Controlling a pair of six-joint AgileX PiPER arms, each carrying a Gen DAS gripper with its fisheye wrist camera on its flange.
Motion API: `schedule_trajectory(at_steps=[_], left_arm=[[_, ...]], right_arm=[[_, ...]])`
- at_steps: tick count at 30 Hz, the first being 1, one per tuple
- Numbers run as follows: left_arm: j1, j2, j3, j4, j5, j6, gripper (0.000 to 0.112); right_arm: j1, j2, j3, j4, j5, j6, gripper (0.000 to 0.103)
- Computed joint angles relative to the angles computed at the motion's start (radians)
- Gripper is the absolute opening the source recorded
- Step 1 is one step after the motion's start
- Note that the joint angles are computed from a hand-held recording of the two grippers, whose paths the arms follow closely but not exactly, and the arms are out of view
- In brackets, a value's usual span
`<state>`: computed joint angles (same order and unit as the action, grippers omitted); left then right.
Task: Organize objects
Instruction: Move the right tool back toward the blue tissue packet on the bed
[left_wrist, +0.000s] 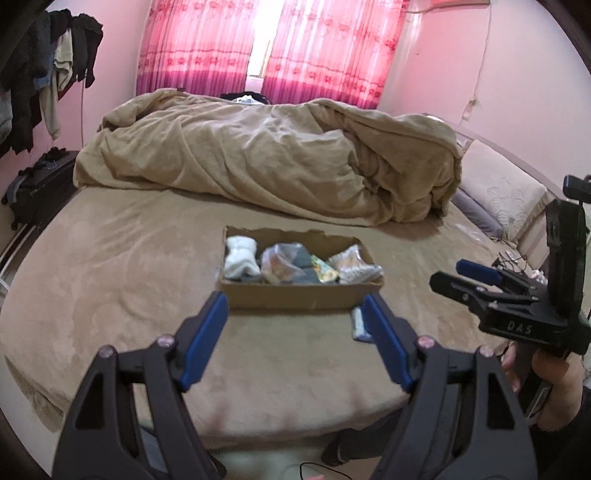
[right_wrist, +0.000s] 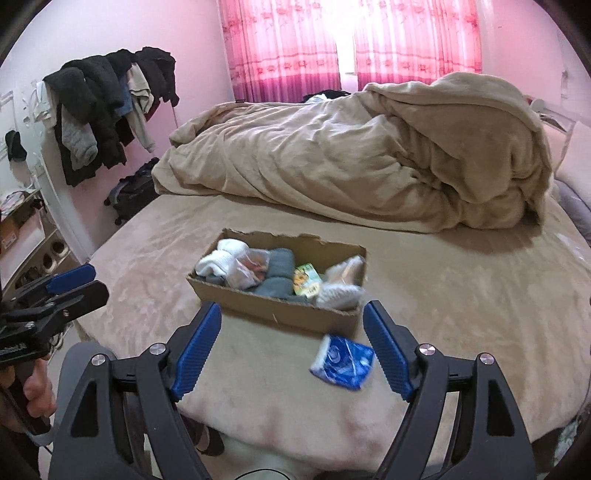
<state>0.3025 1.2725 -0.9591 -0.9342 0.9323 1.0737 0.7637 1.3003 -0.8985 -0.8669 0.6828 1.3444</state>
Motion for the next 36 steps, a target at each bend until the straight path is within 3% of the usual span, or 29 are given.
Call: schedule_trajectory(at_steps=[5,11,20,28,31,36], left_arm=[[-0.027,-0.044,0.064,0.052,-0.046,-0.013,0.077],[-0.072,-0.029,0.119,0.052,-0.112,0.001,0.077],[-0.183,0.057,0.184,0.053,-0.303,0.049,0.077],[-0.214,0.190,0.171,0.018,-0.372,0.086,0.077],[-0.228,0.237,0.160,0.008,-0.393,0.096,0.077],[-0.257,0.312,0.136,-0.010,-0.443,0.107,0.077]], right_arm=[[0.057,-0.059,0.078,-0.033,0.050,0.084,0.082],[0.078,-0.101,0.176,-0.043,0.049,0.164,0.082],[-0.008,-0.016,0.235,-0.063,-0.071,0.196,0.082],[-0.121,0.118,0.235,-0.099,-0.227,0.217,0.082],[-0.161,0.172,0.223,-0.111,-0.275,0.218,0.088],[-0.227,0.258,0.189,-0.113,-0.347,0.196,0.089]])
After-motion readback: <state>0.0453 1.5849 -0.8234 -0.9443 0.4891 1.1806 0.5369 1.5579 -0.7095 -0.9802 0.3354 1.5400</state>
